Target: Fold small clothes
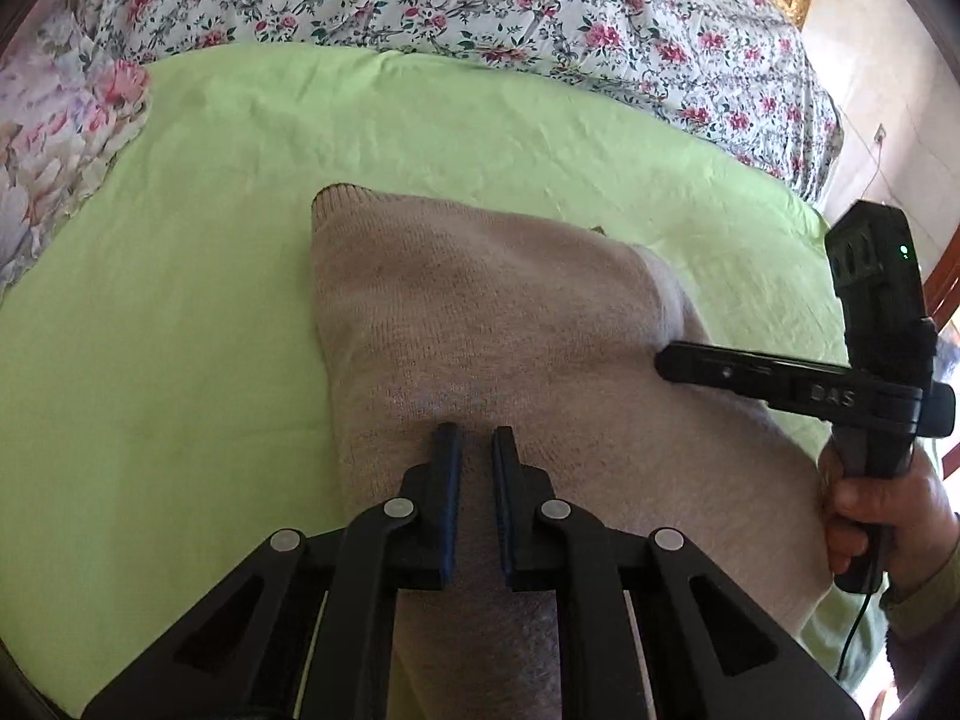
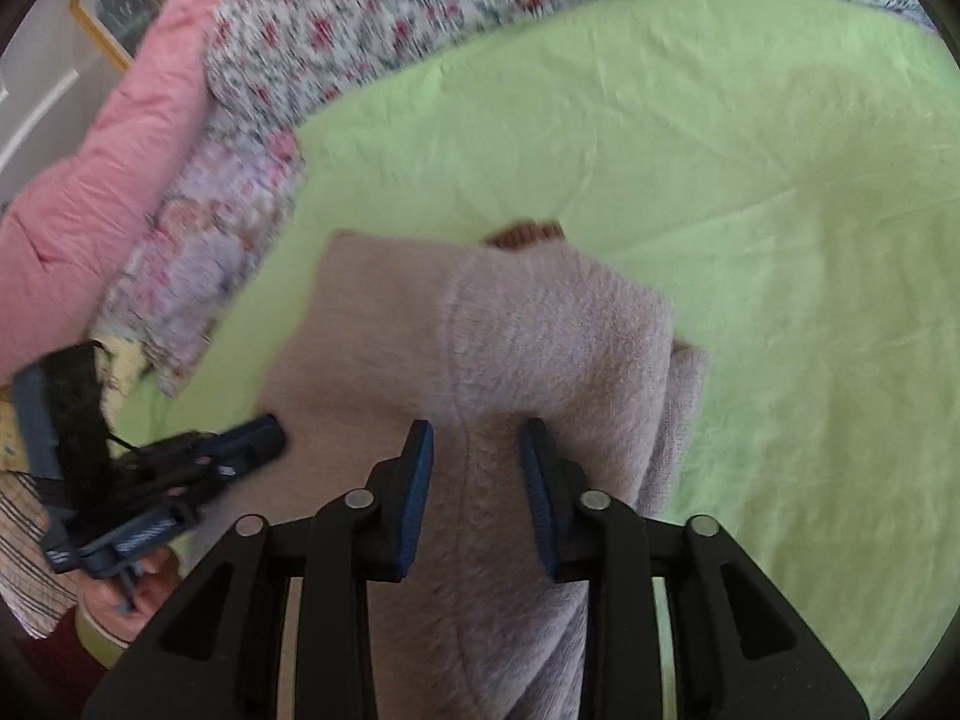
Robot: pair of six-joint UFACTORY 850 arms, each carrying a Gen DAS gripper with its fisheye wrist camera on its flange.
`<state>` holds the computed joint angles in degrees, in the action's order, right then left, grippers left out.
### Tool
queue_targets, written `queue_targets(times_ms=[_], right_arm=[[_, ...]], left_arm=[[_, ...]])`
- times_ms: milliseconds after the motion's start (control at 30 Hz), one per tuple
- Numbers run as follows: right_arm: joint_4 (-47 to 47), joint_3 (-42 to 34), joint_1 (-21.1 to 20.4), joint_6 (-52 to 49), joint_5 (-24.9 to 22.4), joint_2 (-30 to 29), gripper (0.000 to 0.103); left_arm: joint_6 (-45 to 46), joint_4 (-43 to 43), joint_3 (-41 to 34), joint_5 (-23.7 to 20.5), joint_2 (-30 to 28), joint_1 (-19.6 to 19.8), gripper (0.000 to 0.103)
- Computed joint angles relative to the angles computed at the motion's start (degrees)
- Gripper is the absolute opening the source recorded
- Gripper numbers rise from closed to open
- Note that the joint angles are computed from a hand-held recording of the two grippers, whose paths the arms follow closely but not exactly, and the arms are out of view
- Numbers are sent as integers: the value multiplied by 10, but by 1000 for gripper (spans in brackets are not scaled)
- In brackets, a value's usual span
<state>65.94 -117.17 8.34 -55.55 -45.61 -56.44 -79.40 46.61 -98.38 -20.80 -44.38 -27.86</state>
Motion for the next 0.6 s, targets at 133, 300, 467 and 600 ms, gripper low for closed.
queue_targets(times_ms=[133,300,467,600], right_arm=[[9,2,-2,-13,2,0,24],[35,75,-9,-41,22,53,27],[97,182,-19,-107,30,124,27],[137,256,-26,-149,29,169,27]], left_arm=[[-17,23,-1,-16,2,-6,11],[-96,85,42,-19,44,-24,11],[-241,192,126,-7,104,-45,11],[-317,238,175,5,135,-62,11]])
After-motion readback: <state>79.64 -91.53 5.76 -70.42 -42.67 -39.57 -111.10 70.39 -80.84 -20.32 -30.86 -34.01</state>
